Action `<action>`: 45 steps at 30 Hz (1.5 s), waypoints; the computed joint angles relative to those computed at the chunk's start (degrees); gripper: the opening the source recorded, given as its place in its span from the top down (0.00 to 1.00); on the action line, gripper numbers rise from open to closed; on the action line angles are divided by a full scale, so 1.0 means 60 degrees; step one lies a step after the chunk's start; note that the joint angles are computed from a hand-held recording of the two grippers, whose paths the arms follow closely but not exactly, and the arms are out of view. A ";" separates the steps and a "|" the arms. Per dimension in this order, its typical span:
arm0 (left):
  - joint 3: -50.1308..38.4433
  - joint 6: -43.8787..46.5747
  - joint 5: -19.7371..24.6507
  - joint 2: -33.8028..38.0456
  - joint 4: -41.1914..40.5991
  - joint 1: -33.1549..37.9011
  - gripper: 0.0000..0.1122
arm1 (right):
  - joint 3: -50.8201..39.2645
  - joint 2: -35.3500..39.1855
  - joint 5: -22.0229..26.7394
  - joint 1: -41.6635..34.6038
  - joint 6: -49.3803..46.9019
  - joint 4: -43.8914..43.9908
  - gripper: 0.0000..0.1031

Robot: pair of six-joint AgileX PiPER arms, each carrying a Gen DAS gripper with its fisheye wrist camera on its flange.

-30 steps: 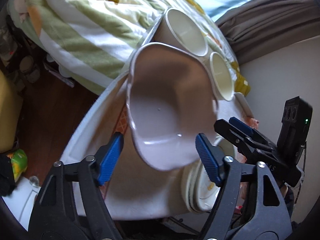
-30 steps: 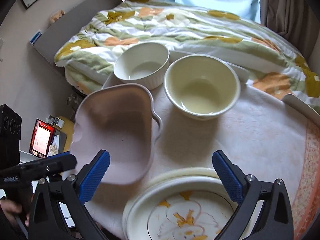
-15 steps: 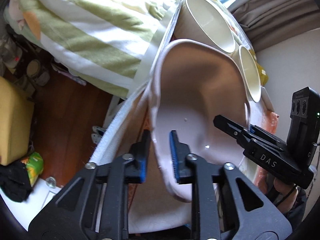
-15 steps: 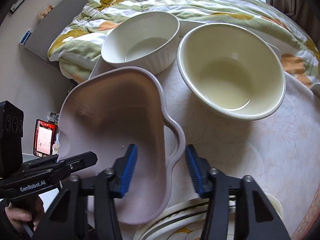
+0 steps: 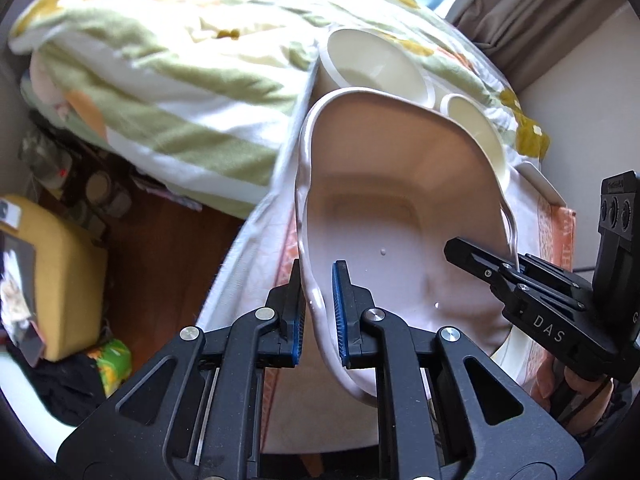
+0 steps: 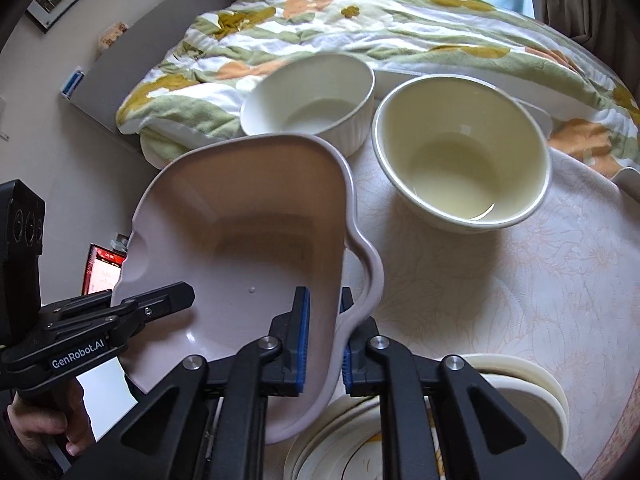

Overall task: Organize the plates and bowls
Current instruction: 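Lift the mauve basin with the left gripper and carry it aside, then lower the mauve basin onto the table and open the left gripper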

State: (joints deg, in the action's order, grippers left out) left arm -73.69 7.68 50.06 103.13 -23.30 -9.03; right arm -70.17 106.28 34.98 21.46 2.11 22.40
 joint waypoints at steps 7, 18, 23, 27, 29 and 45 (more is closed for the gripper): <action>-0.0122 -0.2045 -0.0131 -0.1082 0.1274 -0.2077 0.90 | 0.2535 -0.2659 -0.0554 -0.1044 -0.1408 0.0989 0.88; -0.2268 -0.5559 -0.0094 0.0318 0.2750 -0.6870 0.90 | 0.5526 -0.6794 0.1998 -0.7046 -0.5320 0.1722 0.88; -0.3338 -0.6498 -0.0333 0.1659 0.2805 -0.8264 0.90 | 0.6104 -0.6590 0.3122 -1.0705 -0.8418 0.2021 0.88; -0.4300 -0.6944 -0.0295 0.2775 0.2907 -0.8908 0.90 | 0.6242 -0.5737 0.3017 -1.2327 -1.0276 0.2140 0.88; -0.4644 -0.7119 -0.0245 0.3154 0.3013 -0.9147 0.90 | 0.6228 -0.5159 0.2849 -1.2913 -1.0983 0.2250 0.88; -0.6958 -0.7450 0.0978 0.4947 0.3611 -0.9728 0.89 | 0.6267 -0.3305 0.2146 -1.4331 -1.3052 0.2785 0.88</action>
